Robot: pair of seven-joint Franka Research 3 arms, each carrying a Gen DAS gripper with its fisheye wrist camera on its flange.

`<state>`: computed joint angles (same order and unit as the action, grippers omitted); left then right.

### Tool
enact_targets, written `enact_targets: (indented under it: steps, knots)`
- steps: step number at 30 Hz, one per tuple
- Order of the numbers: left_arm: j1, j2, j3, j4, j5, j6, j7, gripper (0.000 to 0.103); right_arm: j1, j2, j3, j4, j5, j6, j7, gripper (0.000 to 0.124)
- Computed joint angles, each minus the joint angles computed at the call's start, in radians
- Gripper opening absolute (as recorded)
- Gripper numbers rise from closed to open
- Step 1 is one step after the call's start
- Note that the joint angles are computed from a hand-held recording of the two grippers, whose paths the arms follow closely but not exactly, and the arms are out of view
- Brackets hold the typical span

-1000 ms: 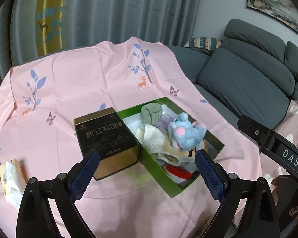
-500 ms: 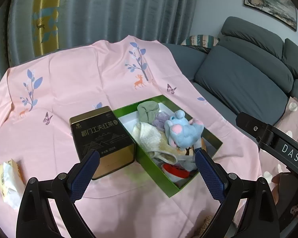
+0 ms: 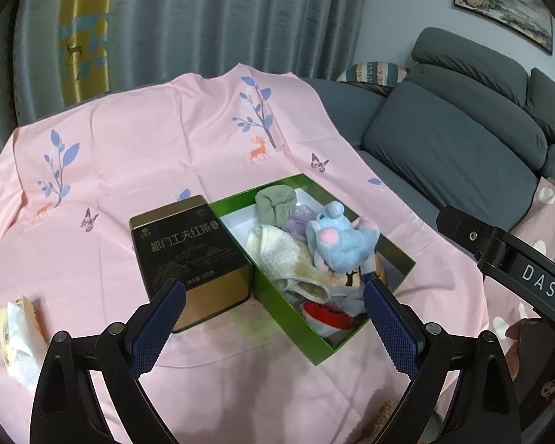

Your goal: Organize soft objects

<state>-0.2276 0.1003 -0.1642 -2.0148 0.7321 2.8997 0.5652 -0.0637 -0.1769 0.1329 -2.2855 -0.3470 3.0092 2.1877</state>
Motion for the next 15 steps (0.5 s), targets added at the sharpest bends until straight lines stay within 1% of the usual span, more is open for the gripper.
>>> enact_targets:
  steps: [8, 15]
  knots:
    - [0.0, -0.002, -0.001, -0.005, -0.003, 0.003, 0.007, 0.097, -0.01, 0.0, 0.008, -0.002, -0.025, -0.002, 0.03, 0.102]
    - [0.004, -0.01, -0.008, -0.015, -0.033, 0.002, 0.043, 0.097, -0.005, 0.001, 0.002, 0.003, -0.031, -0.014, 0.036, 0.102]
